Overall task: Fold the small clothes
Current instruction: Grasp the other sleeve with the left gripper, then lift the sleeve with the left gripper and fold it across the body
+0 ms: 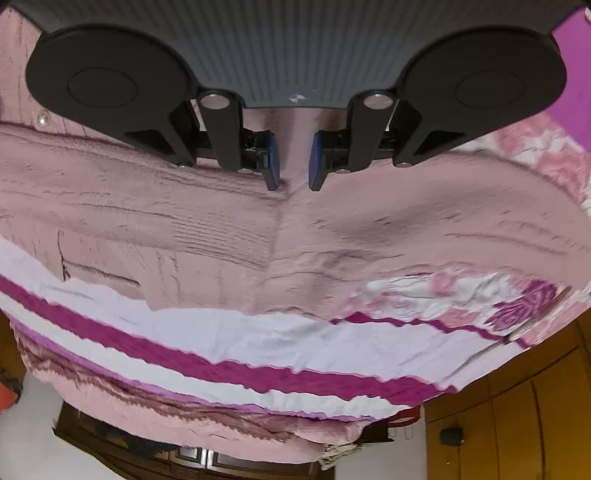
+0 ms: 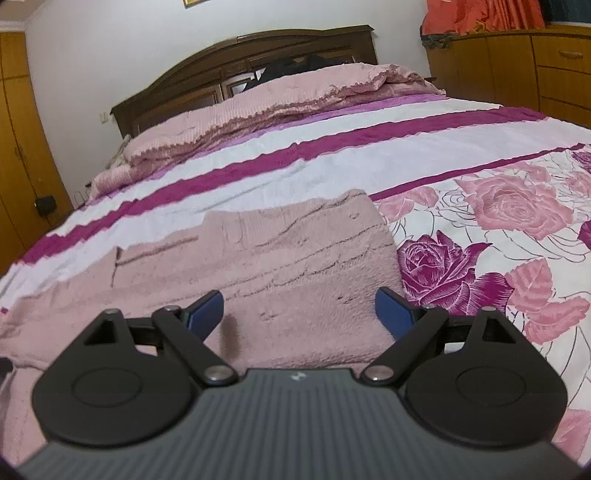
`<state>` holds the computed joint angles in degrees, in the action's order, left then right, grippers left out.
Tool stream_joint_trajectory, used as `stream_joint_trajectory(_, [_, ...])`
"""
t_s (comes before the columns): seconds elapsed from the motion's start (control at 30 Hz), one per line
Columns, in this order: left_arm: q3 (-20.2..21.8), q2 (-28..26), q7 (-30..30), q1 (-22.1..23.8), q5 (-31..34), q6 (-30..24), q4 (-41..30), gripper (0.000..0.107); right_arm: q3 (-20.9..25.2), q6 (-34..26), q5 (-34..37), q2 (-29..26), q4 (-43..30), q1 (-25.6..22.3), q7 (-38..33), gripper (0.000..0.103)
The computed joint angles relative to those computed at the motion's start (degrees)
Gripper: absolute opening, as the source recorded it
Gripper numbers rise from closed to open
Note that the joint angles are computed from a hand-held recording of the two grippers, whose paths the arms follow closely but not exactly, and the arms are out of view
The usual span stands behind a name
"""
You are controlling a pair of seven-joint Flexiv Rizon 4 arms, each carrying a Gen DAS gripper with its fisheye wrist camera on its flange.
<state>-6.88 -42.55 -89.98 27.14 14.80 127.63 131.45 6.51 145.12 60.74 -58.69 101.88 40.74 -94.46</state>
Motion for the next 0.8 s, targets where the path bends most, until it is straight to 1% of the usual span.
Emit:
stream_joint_trajectory(0.1, [-1.89, 1.44, -1.3, 5.08, 4.01, 0.47, 1.91, 0.023, 0.67, 0.48, -0.17, 1.1, 1.15, -0.22, 1.12, 0.09])
stream_joint_trajectory(0.13, [-1.85, 1.97, -1.65, 5.86, 4.52, 0.75, 2.49, 0.023, 0.83, 0.42, 0.1, 1.64, 1.54, -0.1, 1.15, 0.09])
stream_joint_trajectory(0.2, [-0.35, 3.22, -2.08, 6.03, 4.18, 1.86, 3.72, 0.024, 1.51, 1.02, -0.15, 2.76, 2.9, 0.21, 2.1, 0.09])
stream_joint_trajectory(0.27, [0.0, 4.05, -3.17, 8.12, 5.38, 2.99, 4.67, 0.03, 2.14, 1.43, -1.04, 3.88, 4.57, 0.84, 3.0, 0.09])
stream_joint_trajectory(0.3, [-0.15, 4.35, -3.82, 9.36, 6.16, 3.07, 4.74, 0.031, 2.34, 1.63, -1.38, 4.39, 5.39, 1.35, 3.27, 0.09])
stream_joint_trajectory(0.37, [0.11, 4.93, -5.09, 11.16, 6.94, 3.3, 4.96, 0.038, 2.58, 1.84, -1.45, 5.44, 6.77, 2.59, 3.3, 0.09])
stream_joint_trajectory(0.43, [0.61, 5.29, -6.52, 12.58, 7.07, 3.39, 5.18, 0.041, 2.91, 1.93, -1.28, 6.34, 7.89, 3.8, 3.31, 0.09])
stream_joint_trajectory(0.6, [-3.09, 4.08, -11.68, 21.1, 11.8, 1.11, 3.56, 0.045, 3.31, 2.18, 0.14, 7.69, 9.92, 6.81, 2.09, 0.09])
stream_joint_trajectory(0.7, [-3.56, 2.29, -13.64, 22.62, 10.69, -0.34, 1.42, 0.047, 3.35, 1.84, 2.49, 8.1, 9.95, 8.04, -0.13, 0.09])
stream_joint_trajectory(0.8, [-6.07, 0.08, -15.86, 25.87, 10.24, -2.97, -0.98, 0.047, 3.66, 1.04, 5.35, 8.41, 9.35, 8.32, -2.92, 0.09])
